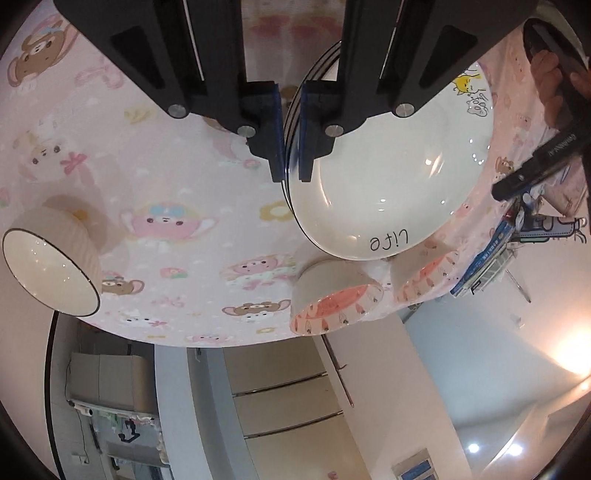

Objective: Organize plates and bowls
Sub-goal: 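Raise both grippers and move them toward the pink cartoon bowls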

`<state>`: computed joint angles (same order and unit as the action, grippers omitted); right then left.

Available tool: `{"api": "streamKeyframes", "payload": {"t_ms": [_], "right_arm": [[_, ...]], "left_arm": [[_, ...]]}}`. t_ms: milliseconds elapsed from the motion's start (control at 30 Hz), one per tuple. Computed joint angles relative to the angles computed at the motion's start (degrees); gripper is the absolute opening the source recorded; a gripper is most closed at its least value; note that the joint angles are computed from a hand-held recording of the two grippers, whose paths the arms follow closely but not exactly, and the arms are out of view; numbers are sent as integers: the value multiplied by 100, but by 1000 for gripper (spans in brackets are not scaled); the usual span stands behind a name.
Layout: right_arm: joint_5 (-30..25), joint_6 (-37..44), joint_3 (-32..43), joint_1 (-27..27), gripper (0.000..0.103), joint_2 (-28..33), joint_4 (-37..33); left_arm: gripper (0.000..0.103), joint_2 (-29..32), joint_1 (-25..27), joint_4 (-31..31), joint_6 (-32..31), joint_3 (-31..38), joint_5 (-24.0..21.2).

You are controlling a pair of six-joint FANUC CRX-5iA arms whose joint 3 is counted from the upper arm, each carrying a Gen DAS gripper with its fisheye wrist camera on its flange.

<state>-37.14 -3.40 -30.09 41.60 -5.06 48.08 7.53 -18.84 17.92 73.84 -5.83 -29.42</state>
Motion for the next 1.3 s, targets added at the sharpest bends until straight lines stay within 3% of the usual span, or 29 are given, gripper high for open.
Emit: {"api": "streamKeyframes", "payload": {"t_ms": [133,233,333,433,500,567,633,700,733,800,867,933,1067,1167,1233,1300], "right_arm": [[-38,118,59,6,7,-41,-176],[-489,-343,-34,151,7,-120,603],[-819,-683,-116,268,11,-270,1369],[-993,-1078,-185,303,38,-432,2011],[-1128,-1410,-243,302,66,-513,2522],[-1401,-1649,-254,317,84,-507,3015],[-1810,-1640,-170,364,88,-390,3403],[-2307,-1335,68,449,96,-149,3559],[-2685,-1048,312,514,100,72,3464],[-3967,-116,1268,698,103,854,2760],[-4405,732,1940,637,103,1328,2404],[-4028,587,1930,516,102,1234,2443],[-2941,325,1963,297,102,821,2030],[-1922,625,2207,-40,102,599,1636],[-1674,808,2559,-209,102,690,1689],[-1612,999,2914,-337,102,865,1951]], "left_arm": [[50,-13,8,324,-393,28,42],[71,-62,-7,198,-283,83,209],[74,-225,-29,175,-273,-60,610],[87,-366,-40,405,-557,-227,900],[88,-502,-75,642,-859,-430,1273],[89,-563,-75,467,-759,-381,1364],[89,-589,-54,576,-826,-316,1351],[89,-615,-48,174,-435,-157,1445],[89,-615,-50,-21,-287,-63,1484],[95,-572,-42,-233,-153,172,1482],[103,-549,-47,-209,-162,290,1665],[103,-563,-52,-686,299,474,1748],[103,-451,-98,-3,-452,541,1944],[103,-44,-152,-382,-87,1429,1364],[103,278,-224,-424,-25,2121,995],[103,508,-302,-1151,775,2796,861]]}}
